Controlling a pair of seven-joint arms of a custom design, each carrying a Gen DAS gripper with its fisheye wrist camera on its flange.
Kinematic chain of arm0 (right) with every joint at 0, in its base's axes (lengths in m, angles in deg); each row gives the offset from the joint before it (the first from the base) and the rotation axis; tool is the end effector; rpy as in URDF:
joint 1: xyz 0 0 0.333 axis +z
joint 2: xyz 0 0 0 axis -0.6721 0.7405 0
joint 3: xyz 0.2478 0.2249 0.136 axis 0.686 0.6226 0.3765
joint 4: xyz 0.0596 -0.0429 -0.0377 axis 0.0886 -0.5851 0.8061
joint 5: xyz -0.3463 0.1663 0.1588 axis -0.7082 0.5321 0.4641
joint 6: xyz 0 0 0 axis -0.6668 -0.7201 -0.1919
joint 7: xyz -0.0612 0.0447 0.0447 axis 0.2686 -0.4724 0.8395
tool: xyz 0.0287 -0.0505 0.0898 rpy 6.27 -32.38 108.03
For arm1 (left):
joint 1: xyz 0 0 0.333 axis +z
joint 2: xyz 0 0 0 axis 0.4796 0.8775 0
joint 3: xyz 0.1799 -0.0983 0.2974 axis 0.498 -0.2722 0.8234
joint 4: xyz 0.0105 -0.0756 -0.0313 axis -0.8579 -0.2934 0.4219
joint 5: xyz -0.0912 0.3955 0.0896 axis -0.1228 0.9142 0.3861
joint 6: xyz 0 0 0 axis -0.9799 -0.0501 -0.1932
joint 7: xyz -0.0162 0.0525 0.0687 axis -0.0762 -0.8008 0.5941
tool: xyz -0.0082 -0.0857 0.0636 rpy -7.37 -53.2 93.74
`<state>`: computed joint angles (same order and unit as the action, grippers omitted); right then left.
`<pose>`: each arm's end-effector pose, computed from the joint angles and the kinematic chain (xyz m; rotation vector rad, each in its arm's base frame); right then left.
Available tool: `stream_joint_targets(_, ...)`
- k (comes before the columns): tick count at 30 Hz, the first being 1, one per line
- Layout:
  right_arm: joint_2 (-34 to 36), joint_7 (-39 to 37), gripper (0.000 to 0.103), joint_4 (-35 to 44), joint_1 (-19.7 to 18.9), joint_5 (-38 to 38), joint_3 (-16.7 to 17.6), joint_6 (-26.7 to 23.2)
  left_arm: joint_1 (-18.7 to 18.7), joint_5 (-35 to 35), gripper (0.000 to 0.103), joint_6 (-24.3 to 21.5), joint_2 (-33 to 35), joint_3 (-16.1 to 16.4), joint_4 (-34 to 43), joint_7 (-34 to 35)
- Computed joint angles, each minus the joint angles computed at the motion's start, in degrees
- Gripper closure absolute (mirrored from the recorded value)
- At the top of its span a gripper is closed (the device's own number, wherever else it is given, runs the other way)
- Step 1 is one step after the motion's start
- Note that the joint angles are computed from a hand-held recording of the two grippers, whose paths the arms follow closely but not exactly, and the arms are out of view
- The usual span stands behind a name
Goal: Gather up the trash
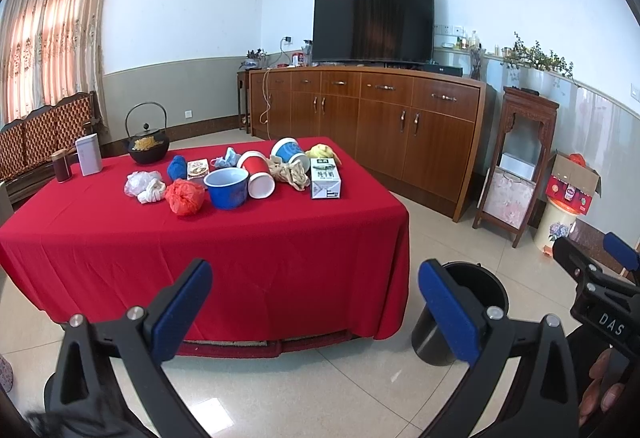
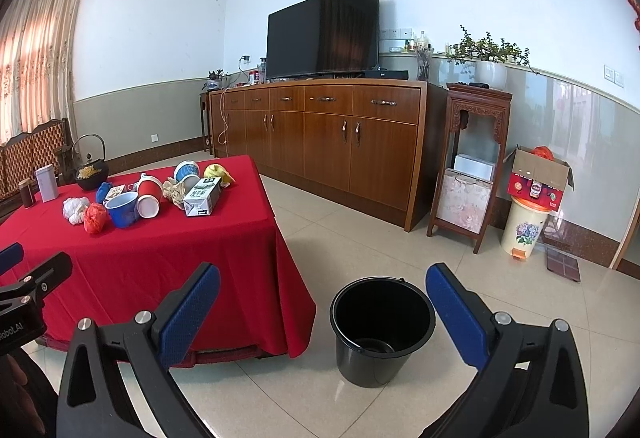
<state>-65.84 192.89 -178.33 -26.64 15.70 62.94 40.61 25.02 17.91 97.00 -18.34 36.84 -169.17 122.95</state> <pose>0.6166 0.1714 0.7446 -1.1166 1.9484 -1.3107 0.7137 -0.1460 0.7232 -1.2729 1.8903 -1.2208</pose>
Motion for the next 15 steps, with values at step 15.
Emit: stream_joint_targets(15, 0.1, -0.2, 0.0, 0.1, 0.1, 0.2, -0.1, 0.0, 0.0, 0.1, 0.0, -0.4, -0.2, 0.2, -0.5, -0.6)
